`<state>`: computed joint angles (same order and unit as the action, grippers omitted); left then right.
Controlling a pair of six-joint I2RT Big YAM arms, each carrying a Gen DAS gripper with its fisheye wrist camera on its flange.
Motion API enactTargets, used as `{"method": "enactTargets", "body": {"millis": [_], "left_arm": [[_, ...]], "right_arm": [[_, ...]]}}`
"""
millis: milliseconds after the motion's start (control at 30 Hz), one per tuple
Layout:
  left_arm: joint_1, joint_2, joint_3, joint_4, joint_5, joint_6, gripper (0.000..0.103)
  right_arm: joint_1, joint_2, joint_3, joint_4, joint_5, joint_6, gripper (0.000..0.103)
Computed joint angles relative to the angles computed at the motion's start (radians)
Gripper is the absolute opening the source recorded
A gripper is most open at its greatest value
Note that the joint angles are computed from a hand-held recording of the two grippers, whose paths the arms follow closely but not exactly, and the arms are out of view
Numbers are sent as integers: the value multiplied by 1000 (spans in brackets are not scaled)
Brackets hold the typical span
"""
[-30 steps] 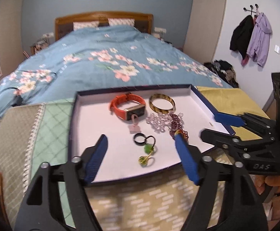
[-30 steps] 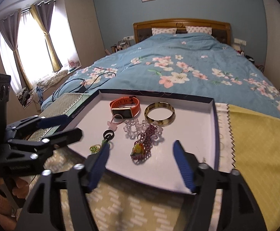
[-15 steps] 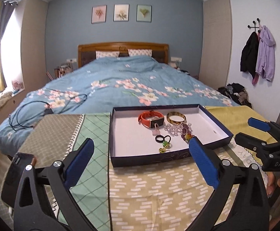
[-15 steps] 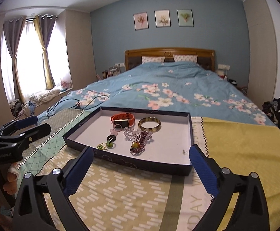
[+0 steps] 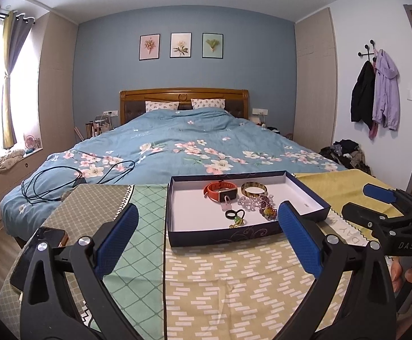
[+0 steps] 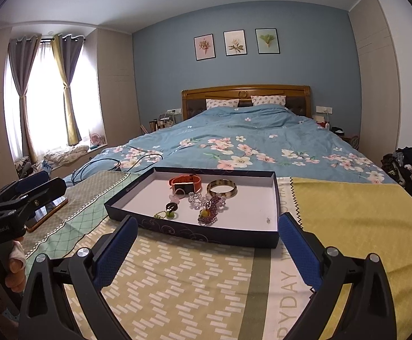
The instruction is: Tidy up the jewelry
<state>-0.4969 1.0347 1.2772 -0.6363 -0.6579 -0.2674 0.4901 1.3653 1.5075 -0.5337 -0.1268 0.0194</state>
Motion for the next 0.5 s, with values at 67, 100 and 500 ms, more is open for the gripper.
{"method": "enactTargets", "body": {"millis": [67,100,500], "left_arm": [[-8,-6,-4,6,-7,2,97],[-15,-11,-9,13,-19,4,97],[-68,-39,-50,74,-88,20,97]], "right_arm": [[3,-12,-14,16,8,-2,96],[4,-17,-19,20,12,-3,96],[19,-66,-80,74,26,-20,96]]}}
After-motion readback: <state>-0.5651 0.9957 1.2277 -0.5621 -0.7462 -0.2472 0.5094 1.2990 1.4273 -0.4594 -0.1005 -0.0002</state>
